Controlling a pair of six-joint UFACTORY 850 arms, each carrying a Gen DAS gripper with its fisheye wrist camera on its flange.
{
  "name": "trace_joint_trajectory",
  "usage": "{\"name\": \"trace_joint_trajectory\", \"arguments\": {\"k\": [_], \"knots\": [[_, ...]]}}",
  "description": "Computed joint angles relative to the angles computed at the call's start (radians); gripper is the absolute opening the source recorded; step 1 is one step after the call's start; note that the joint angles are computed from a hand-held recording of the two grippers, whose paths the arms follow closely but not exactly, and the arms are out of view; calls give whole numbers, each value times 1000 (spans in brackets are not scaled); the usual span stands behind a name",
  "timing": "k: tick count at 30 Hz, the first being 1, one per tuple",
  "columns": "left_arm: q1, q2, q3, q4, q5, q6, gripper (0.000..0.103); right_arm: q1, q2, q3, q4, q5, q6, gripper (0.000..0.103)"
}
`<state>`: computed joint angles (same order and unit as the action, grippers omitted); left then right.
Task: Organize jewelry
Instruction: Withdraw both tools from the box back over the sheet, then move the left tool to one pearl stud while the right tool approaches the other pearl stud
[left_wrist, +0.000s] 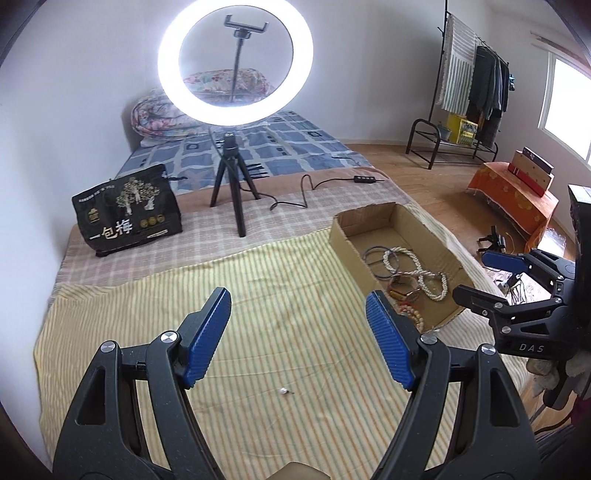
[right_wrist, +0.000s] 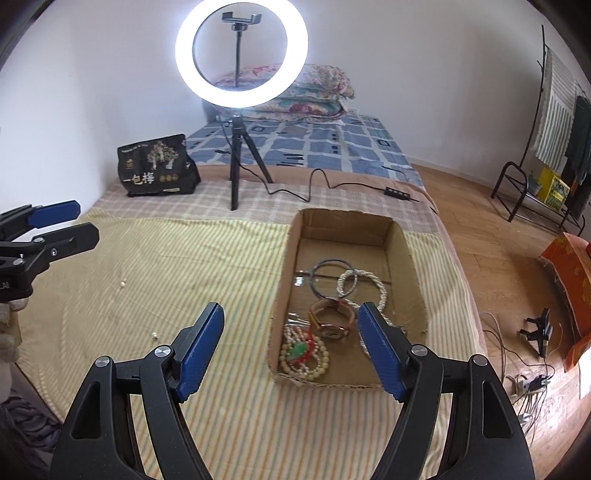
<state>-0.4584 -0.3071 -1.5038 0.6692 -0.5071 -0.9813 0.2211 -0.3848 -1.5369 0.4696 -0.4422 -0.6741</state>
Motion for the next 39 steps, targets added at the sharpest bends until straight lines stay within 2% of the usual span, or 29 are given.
{"name": "trace_joint_trajectory", "arguments": {"k": [9, 22, 31, 35, 39], "knots": [[36, 67, 94, 54, -22, -61, 78, 50, -19, -19, 70, -43, -97, 75], [122, 113, 174, -25, -30, -27, 78, 118, -78, -36, 136, -104, -264, 75], [207, 103, 211, -249, 29, 121, 78, 148, -132, -52, 84, -171, -262, 74], [233, 71, 208, -398, 33, 238, 68, 152, -147, -52, 88, -206, -289, 73], [257, 33, 197, -550, 31, 341, 59, 157, -173, -67, 84, -251, -295, 64]]}}
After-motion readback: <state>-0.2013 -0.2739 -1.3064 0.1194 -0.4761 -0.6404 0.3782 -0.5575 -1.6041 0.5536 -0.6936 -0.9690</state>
